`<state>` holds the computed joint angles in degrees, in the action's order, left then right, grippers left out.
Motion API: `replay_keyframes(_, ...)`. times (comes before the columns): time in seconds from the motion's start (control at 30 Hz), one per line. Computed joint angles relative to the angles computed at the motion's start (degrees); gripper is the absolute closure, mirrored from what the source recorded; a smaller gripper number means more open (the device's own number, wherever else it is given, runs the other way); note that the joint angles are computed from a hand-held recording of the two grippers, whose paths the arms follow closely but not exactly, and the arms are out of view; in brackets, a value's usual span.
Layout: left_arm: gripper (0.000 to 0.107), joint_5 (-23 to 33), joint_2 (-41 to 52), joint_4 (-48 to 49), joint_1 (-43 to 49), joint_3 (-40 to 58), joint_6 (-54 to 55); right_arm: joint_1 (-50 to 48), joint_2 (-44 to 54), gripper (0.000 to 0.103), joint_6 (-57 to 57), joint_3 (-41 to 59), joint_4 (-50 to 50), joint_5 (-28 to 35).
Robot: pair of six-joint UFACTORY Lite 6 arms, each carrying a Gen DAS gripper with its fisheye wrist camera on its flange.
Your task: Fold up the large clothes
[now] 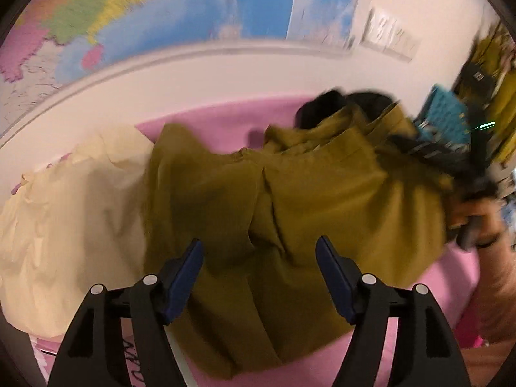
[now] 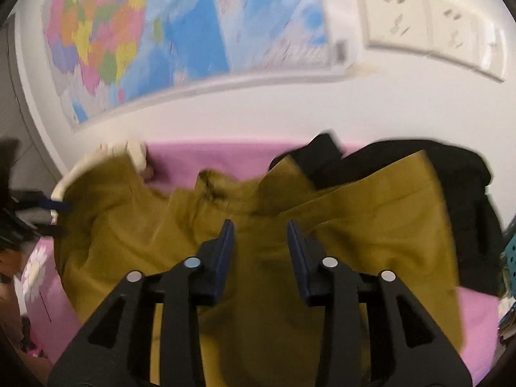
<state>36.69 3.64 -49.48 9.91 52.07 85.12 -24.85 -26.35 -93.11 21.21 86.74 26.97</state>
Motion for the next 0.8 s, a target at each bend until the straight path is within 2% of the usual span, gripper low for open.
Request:
replay_keyframes(0.03, 0.038, -2.44, 1.84, 0.09, -2.02, 0.5, -0.47, -2.34, -0.45, 0.048, 1.52, 0.33, -2.39, 0.93)
replay_keyframes(0.07, 0.038, -3.8, 3.16, 0.39, -3.48, 1.15, -1.69, -2.84, -0.46, 0.045, 2.14, 0.5, -3.45, 0.08)
replay_keyframes(0.13, 0.038, -7.91, 5.92, 0.68, -6.68, 2.44, -3.69, -0.12, 2.22, 0.045, 3.64, 1.93, -5.49, -5.52)
replay_keyframes(0.2, 0.038, -11.0, 8.56, 1.02, -8.73, 3.88, -5.89, 2.93, 9.34, 0.047, 4.67, 4.63, -7.41, -10.58)
replay_keyframes(0.23, 0.038, -13.04, 9.94, 1.01, -9.68, 4.53, -6.69, 3.3, 12.48, 0.06, 1.9, 5.44, -5.57, -11.46)
replay_keyframes(0.27, 0.039, -14.81, 10.93, -0.21, -10.32, 4.58, -5.99, 5.02, 14.54, 0.08, 0.71, 5.98, -3.95, -14.11)
replay_keyframes(0.33, 0.039, -16.54, 12.73, -0.93, -10.81, 5.48, -5.92, 5.45, 16.72, 0.098, -1.5, 7.25, -1.25, -15.52)
replay_keyframes(0.37, 0.039, -17.03, 13.09, -1.1, -10.95, 5.77, -6.12, 2.84, 15.82, 0.1, -2.82, 6.96, -0.73, -12.81)
replay_keyframes(0.47, 0.039, -15.84, 12.91, -7.92, -9.22, 5.83, 0.05, -4.64, 8.47, 0.1, -6.89, 5.13, 3.36, -7.03)
replay_keyframes(0.53, 0.04, -16.79, 12.45, -15.08, -8.49, 5.4, 6.19, -11.36, 8.68, 0.1, -4.07, 7.22, 0.74, 0.11)
replay_keyframes(0.6, 0.04, -15.77, 14.38, -15.36, -7.91, 7.38, 5.04, -10.65, 13.2, 0.1, -3.25, 9.22, -0.24, -0.93)
replay_keyframes(0.63, 0.039, -15.41, 14.22, -15.93, -8.06, 7.1, 4.99, -8.59, 17.04, 0.099, -2.95, 10.47, -0.75, -3.98)
replay_keyframes(0.7, 0.039, -14.31, 12.5, -19.73, -7.09, 5.2, 9.54, -6.02, 21.48, 0.095, -0.34, 12.09, -2.95, -6.71)
replay_keyframes(0.73, 0.039, -13.16, 11.01, -21.29, -6.45, 3.7, 11.63, -7.36, 21.1, 0.088, -0.63, 11.41, -2.85, -5.19)
replay_keyframes(0.8, 0.037, -7.7, 4.06, -25.77, -1.96, -2.8, 19.42, -14.8, 14.4, 0.079, -2.79, 7.41, -2.71, 3.02)
